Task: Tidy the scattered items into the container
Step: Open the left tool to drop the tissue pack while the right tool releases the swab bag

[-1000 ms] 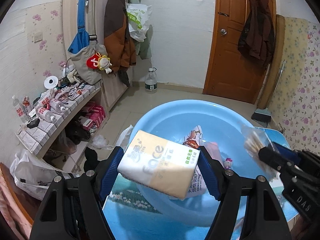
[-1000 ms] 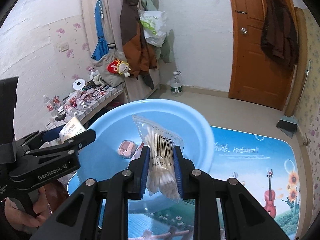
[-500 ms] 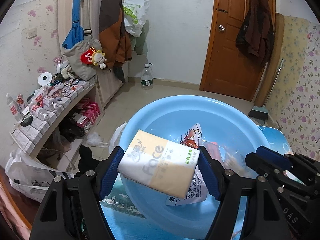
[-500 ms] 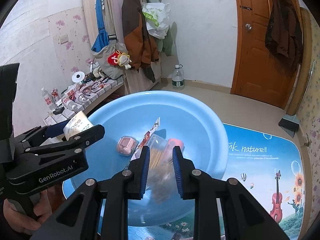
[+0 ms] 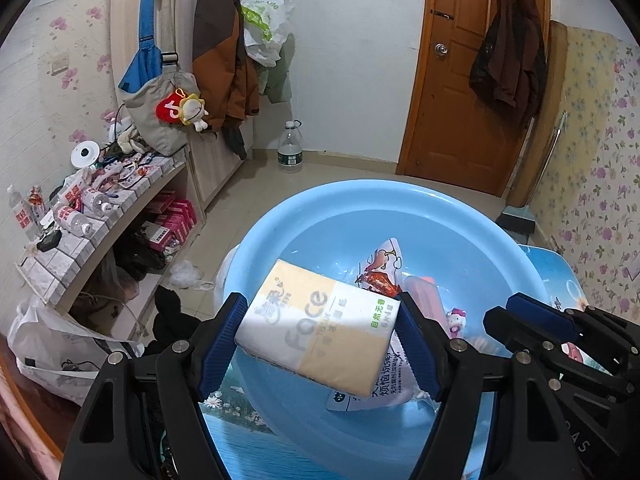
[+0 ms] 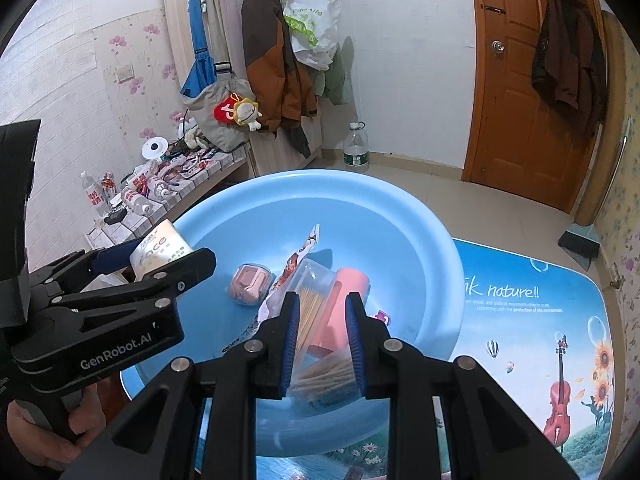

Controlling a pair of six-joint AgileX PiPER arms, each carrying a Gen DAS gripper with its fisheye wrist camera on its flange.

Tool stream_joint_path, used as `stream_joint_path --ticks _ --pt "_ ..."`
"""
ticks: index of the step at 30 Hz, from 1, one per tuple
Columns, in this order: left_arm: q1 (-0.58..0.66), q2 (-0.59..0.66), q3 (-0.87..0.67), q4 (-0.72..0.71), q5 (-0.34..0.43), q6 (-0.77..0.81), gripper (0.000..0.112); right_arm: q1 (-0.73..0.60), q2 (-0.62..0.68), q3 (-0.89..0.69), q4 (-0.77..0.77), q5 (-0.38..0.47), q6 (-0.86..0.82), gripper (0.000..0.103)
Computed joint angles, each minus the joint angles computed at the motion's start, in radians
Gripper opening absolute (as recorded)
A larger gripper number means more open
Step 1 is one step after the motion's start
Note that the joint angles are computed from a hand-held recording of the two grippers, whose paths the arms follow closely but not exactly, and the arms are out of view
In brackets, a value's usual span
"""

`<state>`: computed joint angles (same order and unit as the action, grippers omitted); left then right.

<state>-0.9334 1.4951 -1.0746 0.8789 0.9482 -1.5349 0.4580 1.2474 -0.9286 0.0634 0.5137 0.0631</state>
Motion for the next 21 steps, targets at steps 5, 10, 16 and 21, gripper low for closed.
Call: stream_joint_path --ticks 5,10,16,21 --pt "0.004 0.006 0.001 -0.005 -0.006 0.005 0.073 0.003 0.006 0.003 0.0 -0.006 0.002 0.025" --pt "-0.01 0.021 -0.017 -0.012 0.017 0.02 0.087 0.003 0.008 0.004 0.0 -0.006 0.002 0.025" --pt "-0.023 0.034 -0.033 -0.003 0.043 0.024 0.095 0.003 0.005 0.018 0.001 -0.014 0.006 0.025" --pt "-0.022 0.029 -0.033 -0.002 0.046 0.027 0.095 0.002 0.002 0.023 0.002 -0.012 0.006 0.025"
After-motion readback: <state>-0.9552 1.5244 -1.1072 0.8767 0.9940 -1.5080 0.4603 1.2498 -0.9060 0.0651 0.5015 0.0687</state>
